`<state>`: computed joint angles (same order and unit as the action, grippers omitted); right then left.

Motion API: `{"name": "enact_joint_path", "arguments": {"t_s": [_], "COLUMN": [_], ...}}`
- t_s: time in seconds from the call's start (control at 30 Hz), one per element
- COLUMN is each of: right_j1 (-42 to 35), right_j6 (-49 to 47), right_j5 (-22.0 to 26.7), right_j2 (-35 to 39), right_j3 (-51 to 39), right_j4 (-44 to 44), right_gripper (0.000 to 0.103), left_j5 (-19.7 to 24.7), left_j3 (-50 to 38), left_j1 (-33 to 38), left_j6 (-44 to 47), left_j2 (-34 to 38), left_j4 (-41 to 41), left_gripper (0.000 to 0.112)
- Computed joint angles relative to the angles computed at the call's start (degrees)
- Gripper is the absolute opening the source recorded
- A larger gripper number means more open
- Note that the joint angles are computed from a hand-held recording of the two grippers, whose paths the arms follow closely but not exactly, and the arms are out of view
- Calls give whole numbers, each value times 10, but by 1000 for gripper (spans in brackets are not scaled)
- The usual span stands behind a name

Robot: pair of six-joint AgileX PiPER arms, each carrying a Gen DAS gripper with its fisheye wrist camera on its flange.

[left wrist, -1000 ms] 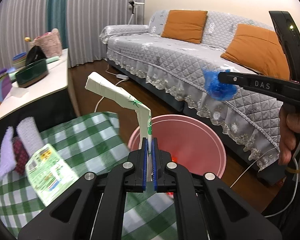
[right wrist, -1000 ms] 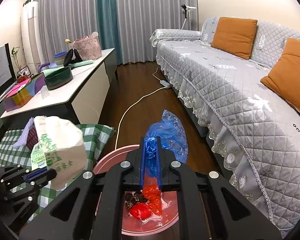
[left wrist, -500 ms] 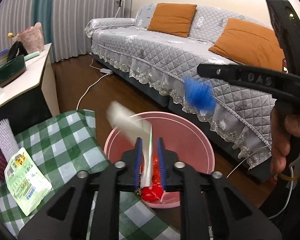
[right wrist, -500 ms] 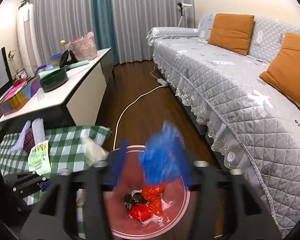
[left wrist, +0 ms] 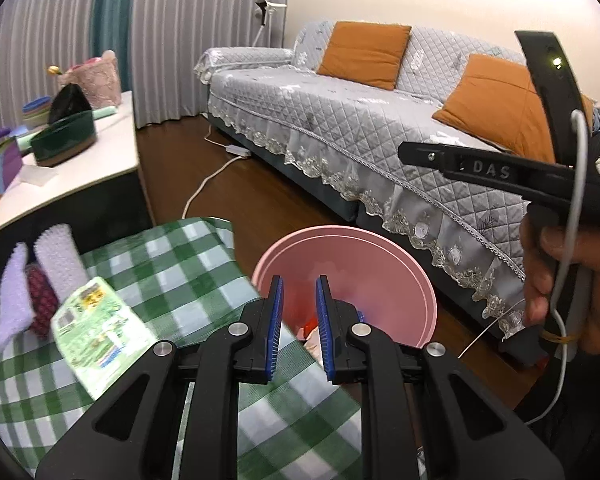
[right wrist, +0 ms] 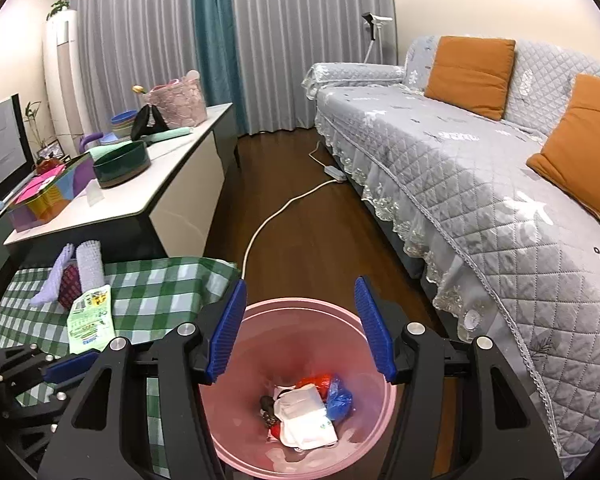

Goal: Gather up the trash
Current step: 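Move both open tools back over the table trash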

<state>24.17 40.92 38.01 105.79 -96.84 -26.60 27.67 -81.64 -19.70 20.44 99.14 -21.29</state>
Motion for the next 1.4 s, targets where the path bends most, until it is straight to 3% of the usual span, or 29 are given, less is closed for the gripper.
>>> {"name": "enact_joint_path", "arguments": {"t_s": [0.27, 0.77, 1.13, 1.4], "right_j1": [35, 104, 141, 156], "right_j6": [-3, -72, -143, -177], "right_j5": [9, 13, 50, 134], "right_j2": [10, 77, 175, 298], "right_j3": [-24, -102, -234, -425], "right_j4": [3, 101, 163, 191], "right_gripper": [57, 57, 57, 57], "left_j5": [-1, -21, -19, -27], "left_j3": [67, 183, 191, 159], "left_j1": [43, 168, 264, 308], "left_j6": [33, 117, 170, 153], "left_j2": [-71, -151, -137, -101], "left_j4": [-22, -92, -146, -139], "left_gripper": [17, 17, 16, 17]}}
